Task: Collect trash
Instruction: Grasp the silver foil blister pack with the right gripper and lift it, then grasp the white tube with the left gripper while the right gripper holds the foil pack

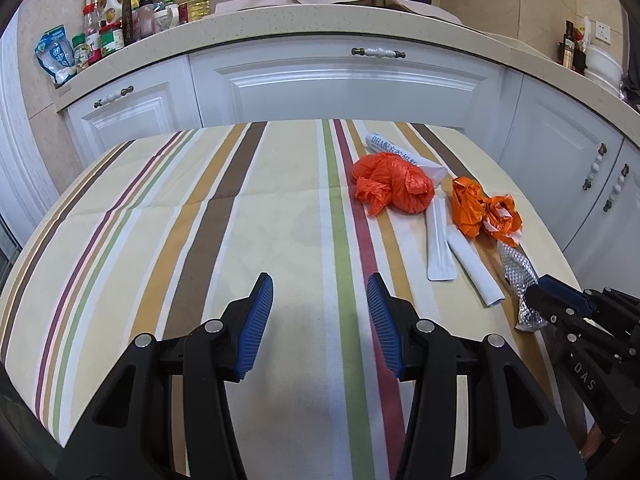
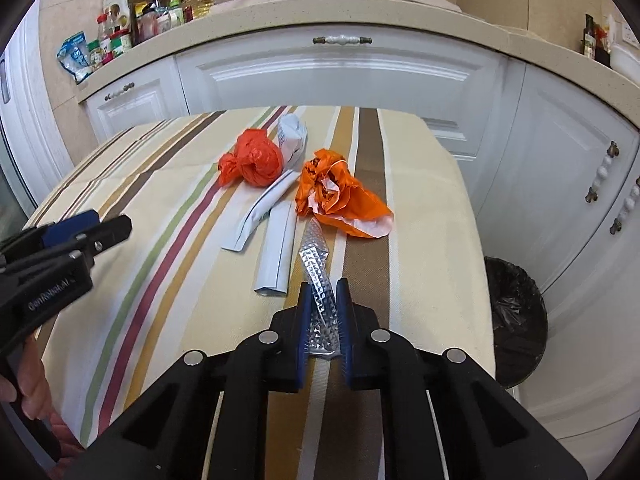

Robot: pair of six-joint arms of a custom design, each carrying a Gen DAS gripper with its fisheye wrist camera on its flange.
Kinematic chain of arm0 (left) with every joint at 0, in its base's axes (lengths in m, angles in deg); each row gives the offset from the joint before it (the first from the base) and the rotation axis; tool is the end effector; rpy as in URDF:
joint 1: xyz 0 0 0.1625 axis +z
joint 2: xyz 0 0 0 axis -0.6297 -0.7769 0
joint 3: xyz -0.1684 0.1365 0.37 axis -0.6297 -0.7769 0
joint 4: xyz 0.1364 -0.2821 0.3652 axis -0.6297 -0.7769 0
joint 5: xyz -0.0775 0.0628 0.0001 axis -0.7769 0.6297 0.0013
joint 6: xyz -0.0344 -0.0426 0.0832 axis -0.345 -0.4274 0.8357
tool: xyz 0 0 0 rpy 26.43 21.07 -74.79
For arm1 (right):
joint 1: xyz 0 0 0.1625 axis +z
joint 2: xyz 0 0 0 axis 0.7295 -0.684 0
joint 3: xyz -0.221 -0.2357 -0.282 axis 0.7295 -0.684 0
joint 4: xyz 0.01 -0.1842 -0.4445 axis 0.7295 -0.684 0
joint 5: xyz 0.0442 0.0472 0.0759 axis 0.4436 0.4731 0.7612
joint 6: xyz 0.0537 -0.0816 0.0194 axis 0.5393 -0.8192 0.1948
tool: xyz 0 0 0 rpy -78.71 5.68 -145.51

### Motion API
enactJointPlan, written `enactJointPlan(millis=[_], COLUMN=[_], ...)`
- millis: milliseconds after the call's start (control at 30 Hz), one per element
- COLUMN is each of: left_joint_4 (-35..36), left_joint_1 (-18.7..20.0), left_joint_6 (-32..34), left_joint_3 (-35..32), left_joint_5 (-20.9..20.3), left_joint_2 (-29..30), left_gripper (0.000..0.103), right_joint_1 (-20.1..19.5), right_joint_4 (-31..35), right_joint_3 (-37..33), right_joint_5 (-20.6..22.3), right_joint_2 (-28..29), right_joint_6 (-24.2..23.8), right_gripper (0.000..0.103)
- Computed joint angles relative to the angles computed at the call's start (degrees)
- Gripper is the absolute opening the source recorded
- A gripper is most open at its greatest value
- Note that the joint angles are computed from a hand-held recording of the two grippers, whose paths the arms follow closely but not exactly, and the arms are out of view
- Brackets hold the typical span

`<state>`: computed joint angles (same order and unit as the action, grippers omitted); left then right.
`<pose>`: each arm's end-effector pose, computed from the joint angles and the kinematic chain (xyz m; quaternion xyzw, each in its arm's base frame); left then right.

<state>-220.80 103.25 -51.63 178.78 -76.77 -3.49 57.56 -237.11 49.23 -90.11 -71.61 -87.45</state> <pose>-0.0570 -0.6396 0.2516 -0.0641 0.7849 -0.4364 0.4351 0.2965 -0.7400 -0.0149 0.4206 -0.8580 0.2115 0.2054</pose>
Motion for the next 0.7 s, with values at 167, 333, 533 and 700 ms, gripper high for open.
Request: enactJointPlan(millis=[167, 333, 533, 700], left_joint_4=[0.2, 2.1, 2.6, 6.7], left_joint_1=[-0.7, -1.3, -1.7, -1.3], left_joint_6=[0.7, 0.4, 1.7, -0.6], left_joint_3=[-0.5, -2.0, -4.9, -7.8], left_joint_5=[-1.4, -3.8, -5.1, -5.4], left_joint_2=[1.0, 3.0, 6.7, 9.2], left_gripper=[0.048, 0.048, 0.048, 0.048], right_joint_1=[-0.5, -1.3, -2.8, -4.0], right_joint_4=[-2.2, -4.4, -6.1, -6.4], right_joint_3=[1.2, 1.8, 1.9, 1.6], right_joint_5=[1.2, 2.3, 3.6, 4.6], right_joint_2=[-1.3, -2.5, -3.6, -4.1], right_joint_6=[0.0, -0.3, 0.7, 1.0], right_gripper=[0.013, 0.013, 0.013, 0.013])
